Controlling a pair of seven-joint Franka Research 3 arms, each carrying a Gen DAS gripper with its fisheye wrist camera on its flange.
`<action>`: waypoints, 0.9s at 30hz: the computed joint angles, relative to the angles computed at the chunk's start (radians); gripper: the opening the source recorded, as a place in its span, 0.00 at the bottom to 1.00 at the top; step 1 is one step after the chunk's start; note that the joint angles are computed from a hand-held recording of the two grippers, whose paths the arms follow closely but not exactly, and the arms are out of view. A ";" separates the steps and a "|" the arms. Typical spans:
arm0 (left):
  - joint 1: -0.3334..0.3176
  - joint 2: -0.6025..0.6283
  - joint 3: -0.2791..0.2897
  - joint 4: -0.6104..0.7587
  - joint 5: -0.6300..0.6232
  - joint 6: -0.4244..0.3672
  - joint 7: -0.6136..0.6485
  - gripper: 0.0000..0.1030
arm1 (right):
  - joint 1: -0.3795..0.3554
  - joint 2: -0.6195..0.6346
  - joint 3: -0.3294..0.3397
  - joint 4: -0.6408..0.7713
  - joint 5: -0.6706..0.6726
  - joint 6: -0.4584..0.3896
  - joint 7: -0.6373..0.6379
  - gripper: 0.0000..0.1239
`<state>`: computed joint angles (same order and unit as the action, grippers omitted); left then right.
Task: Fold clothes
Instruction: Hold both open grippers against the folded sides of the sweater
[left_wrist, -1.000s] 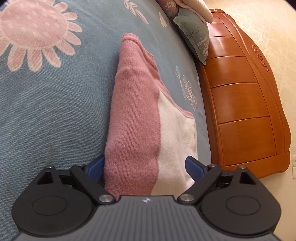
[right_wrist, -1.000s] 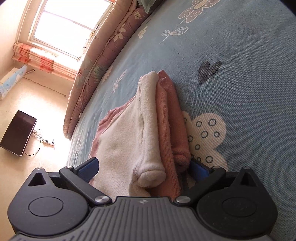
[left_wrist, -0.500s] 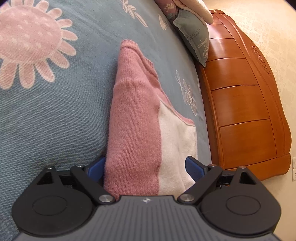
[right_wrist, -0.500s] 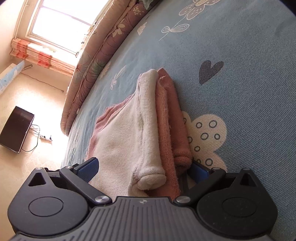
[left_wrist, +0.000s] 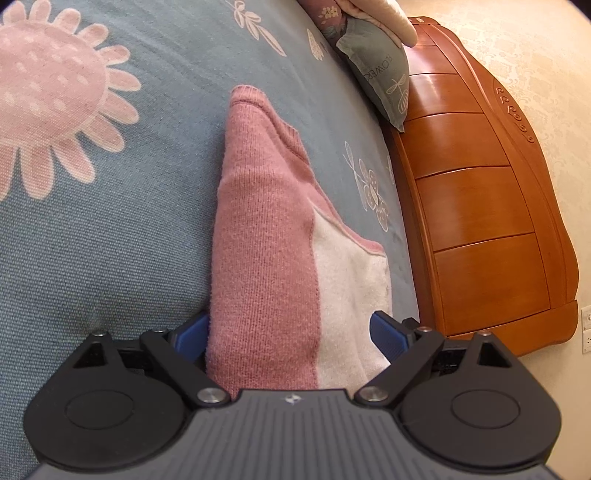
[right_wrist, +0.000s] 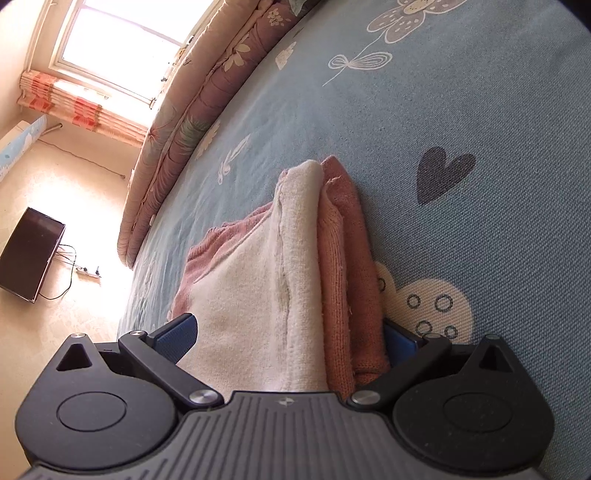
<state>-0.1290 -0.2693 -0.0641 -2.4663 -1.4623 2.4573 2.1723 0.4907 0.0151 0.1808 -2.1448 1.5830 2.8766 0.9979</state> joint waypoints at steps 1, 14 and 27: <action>0.001 0.004 0.000 0.005 0.002 -0.001 -0.002 0.88 | -0.001 0.006 -0.001 0.007 0.016 -0.001 -0.015 0.83; 0.016 0.038 0.008 0.044 0.040 -0.027 -0.028 0.89 | 0.004 -0.004 -0.003 -0.005 0.021 -0.019 -0.038 0.83; 0.011 0.028 0.002 0.026 0.004 0.004 0.014 0.90 | -0.004 -0.005 -0.007 -0.005 0.048 -0.052 -0.056 0.83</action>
<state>-0.1183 -0.2410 -0.0619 -2.4406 -1.4583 2.4611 2.1859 0.4871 0.0099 0.1740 -2.1500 1.6314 2.8247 0.9418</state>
